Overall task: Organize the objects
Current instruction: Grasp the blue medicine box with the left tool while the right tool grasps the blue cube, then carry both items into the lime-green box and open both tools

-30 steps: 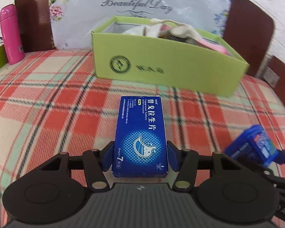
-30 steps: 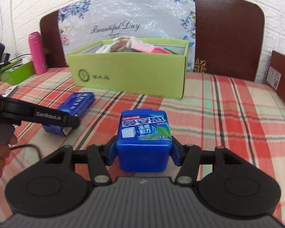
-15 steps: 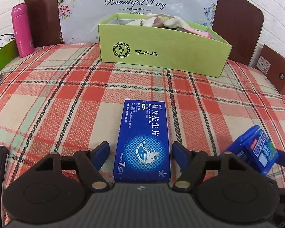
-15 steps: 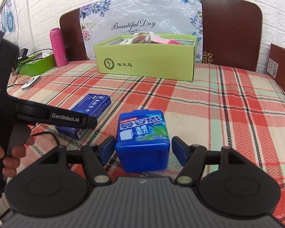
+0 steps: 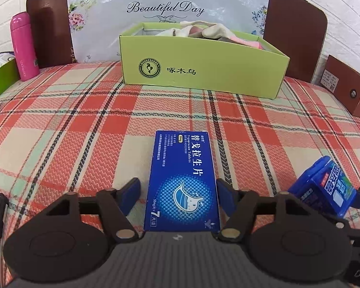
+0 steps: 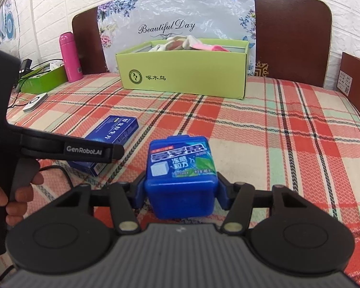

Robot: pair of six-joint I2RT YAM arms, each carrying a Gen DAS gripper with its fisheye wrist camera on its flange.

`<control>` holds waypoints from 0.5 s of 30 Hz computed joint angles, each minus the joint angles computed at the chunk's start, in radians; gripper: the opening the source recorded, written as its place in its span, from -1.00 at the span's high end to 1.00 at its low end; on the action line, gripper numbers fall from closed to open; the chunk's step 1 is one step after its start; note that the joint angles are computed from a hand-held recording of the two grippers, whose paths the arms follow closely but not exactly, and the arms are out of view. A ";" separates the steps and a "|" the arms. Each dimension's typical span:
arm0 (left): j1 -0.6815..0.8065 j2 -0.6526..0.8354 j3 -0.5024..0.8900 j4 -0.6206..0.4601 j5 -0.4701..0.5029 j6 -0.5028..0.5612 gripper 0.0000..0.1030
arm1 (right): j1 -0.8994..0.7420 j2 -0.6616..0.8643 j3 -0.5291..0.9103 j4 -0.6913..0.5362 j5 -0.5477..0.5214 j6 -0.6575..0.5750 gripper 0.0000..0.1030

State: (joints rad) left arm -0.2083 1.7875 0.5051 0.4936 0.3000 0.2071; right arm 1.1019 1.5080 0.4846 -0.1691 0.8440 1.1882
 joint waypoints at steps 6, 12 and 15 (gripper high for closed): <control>0.063 -0.093 0.013 -0.093 0.127 -0.029 -0.13 | -0.016 -0.086 -0.016 0.042 0.001 -0.077 -0.07; 0.090 -0.205 0.065 -0.134 0.222 -0.071 -0.13 | -0.112 -0.196 0.000 0.119 0.029 -0.325 -0.07; 0.097 -0.215 0.136 -0.152 0.261 -0.107 -0.13 | -0.193 -0.222 0.011 0.213 0.015 -0.486 -0.07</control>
State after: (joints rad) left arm -0.1114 1.5723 0.6411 0.3418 0.5610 0.0998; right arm 0.9091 1.2861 0.4952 0.0439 0.8585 0.7019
